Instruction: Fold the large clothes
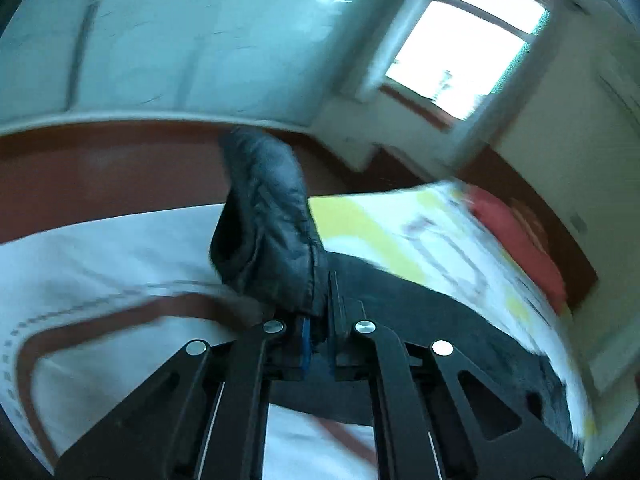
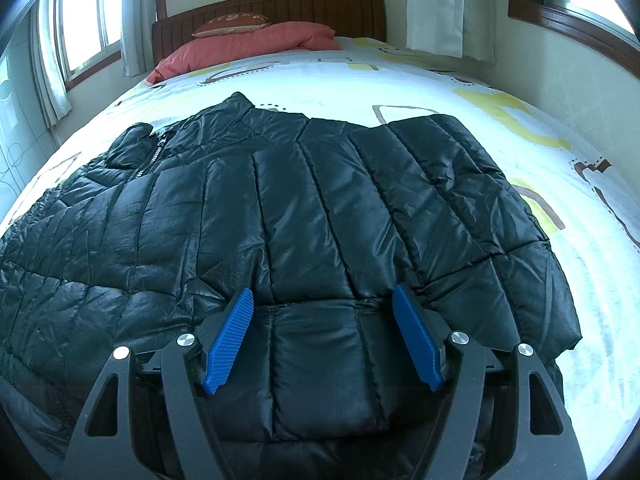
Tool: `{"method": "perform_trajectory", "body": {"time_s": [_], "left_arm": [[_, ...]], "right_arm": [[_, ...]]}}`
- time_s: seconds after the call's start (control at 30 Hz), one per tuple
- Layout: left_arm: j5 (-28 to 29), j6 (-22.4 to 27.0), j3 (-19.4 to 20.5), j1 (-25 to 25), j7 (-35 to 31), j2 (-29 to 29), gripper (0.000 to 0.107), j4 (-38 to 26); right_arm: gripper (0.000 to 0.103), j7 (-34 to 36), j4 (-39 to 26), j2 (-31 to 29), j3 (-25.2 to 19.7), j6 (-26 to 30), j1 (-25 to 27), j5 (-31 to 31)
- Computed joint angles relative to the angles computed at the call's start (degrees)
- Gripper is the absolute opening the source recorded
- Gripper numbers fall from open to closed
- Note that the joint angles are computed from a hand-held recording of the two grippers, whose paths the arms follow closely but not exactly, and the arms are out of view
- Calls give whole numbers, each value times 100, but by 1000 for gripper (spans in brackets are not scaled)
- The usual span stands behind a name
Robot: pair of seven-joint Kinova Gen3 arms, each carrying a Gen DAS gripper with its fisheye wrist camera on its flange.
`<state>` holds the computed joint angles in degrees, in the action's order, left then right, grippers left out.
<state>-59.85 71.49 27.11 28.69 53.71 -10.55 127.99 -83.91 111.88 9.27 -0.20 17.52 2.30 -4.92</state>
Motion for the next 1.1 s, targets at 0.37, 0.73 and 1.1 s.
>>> {"method": "perform_trajectory", "body": {"time_s": [0.37, 0.73, 1.1], "left_arm": [[-1100, -534, -208, 843, -2091, 2450, 5, -2602], [-884, -909, -541, 1556, -4453, 4260, 5, -5126], [-209, -864, -1119, 2083, -5347, 4698, 47, -5847]], "right_arm": [[71, -83, 31, -11, 33, -38, -54, 65], [71, -110, 46, -14, 30, -63, -51, 96], [71, -155, 35, -22, 36, -27, -67, 128]]}}
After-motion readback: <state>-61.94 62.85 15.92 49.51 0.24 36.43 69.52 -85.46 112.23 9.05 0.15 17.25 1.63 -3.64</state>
